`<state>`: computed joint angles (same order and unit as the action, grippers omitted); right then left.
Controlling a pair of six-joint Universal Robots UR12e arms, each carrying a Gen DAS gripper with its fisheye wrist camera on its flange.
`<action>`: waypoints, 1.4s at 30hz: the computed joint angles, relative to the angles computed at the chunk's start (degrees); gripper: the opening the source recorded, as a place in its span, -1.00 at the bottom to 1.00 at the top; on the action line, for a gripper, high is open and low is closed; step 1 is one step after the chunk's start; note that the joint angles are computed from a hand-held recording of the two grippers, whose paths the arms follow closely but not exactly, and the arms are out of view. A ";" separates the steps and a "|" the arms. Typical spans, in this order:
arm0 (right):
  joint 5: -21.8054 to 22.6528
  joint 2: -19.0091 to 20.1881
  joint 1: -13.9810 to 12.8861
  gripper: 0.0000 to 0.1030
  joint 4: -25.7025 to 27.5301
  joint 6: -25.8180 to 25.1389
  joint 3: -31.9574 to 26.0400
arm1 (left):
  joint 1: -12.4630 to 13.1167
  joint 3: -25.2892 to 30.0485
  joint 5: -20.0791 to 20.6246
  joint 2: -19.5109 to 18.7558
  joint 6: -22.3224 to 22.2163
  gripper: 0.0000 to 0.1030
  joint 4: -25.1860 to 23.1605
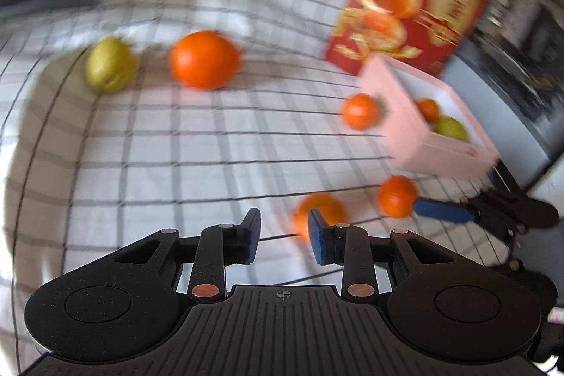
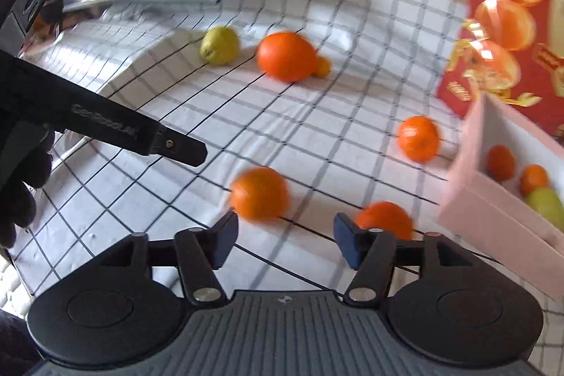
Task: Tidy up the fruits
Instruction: 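Grasp a tangerine with the left tool while the right tool reaches another tangerine, then close the right tool around a tangerine while the left tool holds its tangerine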
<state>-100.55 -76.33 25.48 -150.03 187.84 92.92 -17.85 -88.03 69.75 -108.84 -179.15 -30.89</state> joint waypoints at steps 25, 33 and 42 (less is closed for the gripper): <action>-4.99 -3.78 -1.55 0.65 1.14 8.46 6.54 | -4.72 4.33 11.40 -3.72 7.26 0.00 -3.31; -2.22 -4.34 -2.49 0.84 1.55 10.34 7.14 | -4.00 5.02 8.26 -4.60 3.62 0.00 -4.68; -1.42 -4.40 -2.58 1.00 1.48 10.15 7.37 | -3.60 5.33 4.37 -5.15 4.20 0.00 -4.22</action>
<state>-101.97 -80.73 22.90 -148.55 197.99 100.29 -21.45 -82.70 74.12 -113.99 -174.95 -35.11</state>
